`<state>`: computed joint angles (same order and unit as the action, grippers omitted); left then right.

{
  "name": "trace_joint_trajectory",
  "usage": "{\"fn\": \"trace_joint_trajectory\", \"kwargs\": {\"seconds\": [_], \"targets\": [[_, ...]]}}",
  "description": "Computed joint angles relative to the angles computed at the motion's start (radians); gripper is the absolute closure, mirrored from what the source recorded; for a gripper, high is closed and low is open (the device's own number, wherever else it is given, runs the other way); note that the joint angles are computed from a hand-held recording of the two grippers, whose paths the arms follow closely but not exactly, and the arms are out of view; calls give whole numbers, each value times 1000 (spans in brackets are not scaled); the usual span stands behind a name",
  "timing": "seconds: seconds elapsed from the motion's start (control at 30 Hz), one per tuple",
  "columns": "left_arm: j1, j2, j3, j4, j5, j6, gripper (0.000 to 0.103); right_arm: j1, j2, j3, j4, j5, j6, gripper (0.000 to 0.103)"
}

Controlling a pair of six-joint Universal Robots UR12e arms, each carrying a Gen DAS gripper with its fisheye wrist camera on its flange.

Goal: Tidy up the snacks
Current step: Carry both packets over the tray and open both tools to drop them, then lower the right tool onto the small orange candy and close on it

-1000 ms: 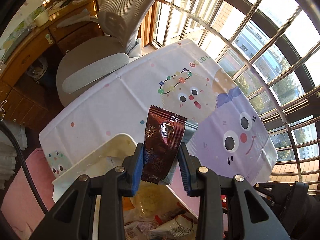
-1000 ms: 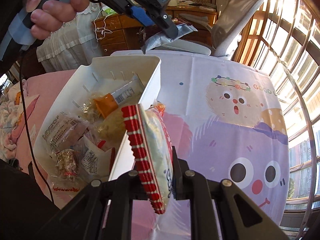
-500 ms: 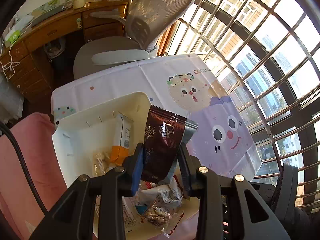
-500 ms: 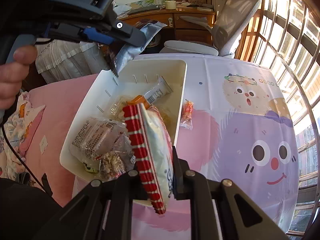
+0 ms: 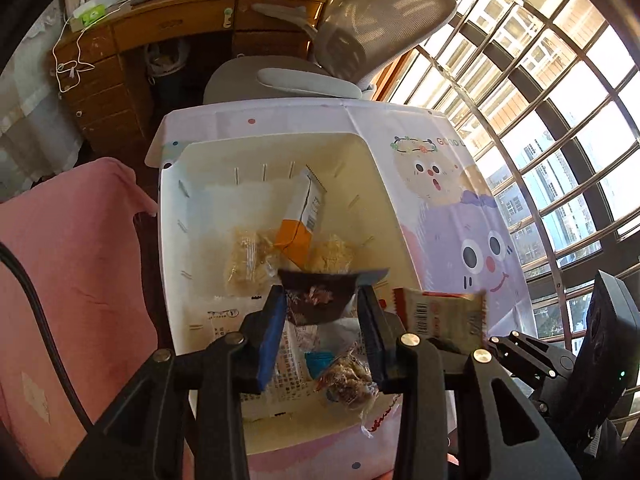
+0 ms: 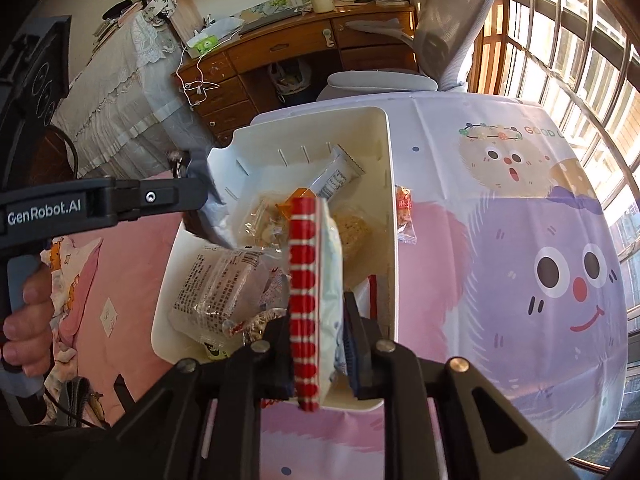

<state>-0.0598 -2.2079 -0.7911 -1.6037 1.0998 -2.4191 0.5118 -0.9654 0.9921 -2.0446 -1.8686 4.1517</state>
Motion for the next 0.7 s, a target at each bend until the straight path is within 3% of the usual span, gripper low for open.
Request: {"fn": "trace_joint_trajectory", "kwargs": {"seconds": [0.1, 0.37, 0.6, 0.7], "targets": [[6, 12, -21, 16, -7, 1, 46, 1, -2, 5, -5, -2, 28, 55], [12, 46, -69, -9, -23, 13, 26, 2, -28, 50, -28, 2, 65, 55], [-1, 73, -109, -55, -25, 25, 20, -4, -71, 118, -39, -1, 66, 55], [-11, 90, -137, -37, -19, -7, 18, -12, -97, 162, -59, 5, 52, 55]]}}
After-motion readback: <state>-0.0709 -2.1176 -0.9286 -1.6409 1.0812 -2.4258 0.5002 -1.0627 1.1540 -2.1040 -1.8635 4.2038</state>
